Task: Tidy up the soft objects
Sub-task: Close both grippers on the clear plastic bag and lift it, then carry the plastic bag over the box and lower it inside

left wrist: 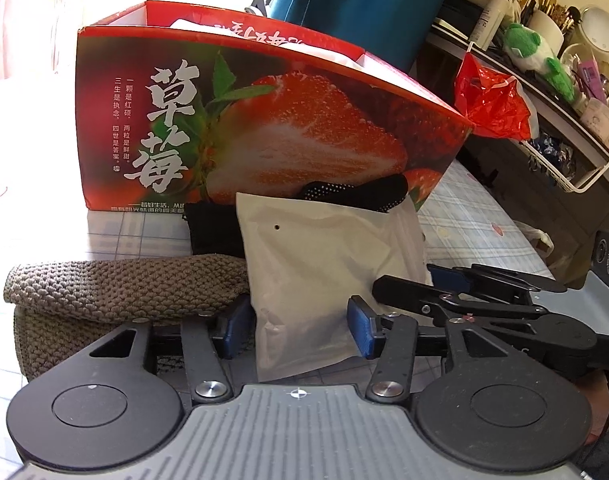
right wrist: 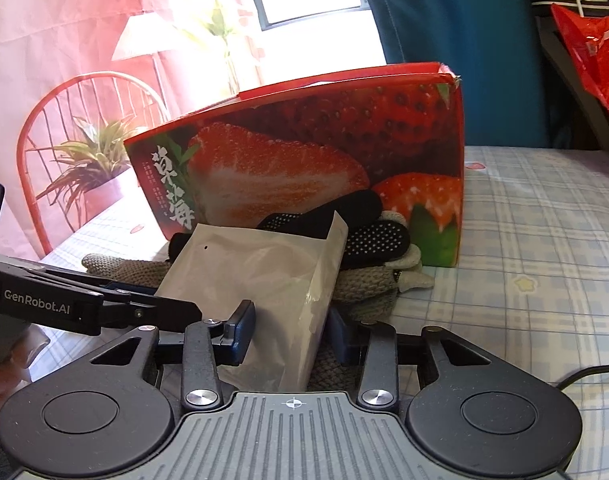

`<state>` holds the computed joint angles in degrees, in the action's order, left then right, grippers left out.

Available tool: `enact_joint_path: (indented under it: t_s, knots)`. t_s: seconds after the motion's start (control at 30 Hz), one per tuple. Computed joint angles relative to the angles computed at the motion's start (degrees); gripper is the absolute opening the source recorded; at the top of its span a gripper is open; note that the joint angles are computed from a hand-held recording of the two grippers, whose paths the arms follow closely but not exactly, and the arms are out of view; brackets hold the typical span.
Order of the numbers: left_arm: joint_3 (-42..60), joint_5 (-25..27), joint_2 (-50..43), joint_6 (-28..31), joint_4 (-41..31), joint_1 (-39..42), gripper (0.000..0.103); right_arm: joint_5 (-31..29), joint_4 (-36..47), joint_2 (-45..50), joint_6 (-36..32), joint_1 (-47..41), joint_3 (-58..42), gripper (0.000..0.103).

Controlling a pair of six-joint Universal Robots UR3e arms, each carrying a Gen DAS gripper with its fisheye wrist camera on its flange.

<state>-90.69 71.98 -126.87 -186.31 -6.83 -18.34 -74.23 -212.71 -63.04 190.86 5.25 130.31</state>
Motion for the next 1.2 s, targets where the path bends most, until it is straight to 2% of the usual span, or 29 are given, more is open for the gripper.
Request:
enact_joint_path:
  t_s: [0.13, 0.83, 1.2]
  knots:
    - [-1.9, 0.2, 1.9, -0.4, 0.3, 0.0, 0.045, -0.5, 1.4, -1.5, -0.2, 0.8, 0.2, 0.033]
    - [-9.0, -2.2, 6.7, 1.1, 8.7, 0.9, 0.044, -3.2, 5.5, -10.3, 1.6, 2.8, 2.0, 0.031]
    - [-1.3, -7.4, 9.0, 2.3, 3.1, 3.8, 0.044, -3.2, 14.0, -16.7, -0.6, 1.4, -5.1, 0.03]
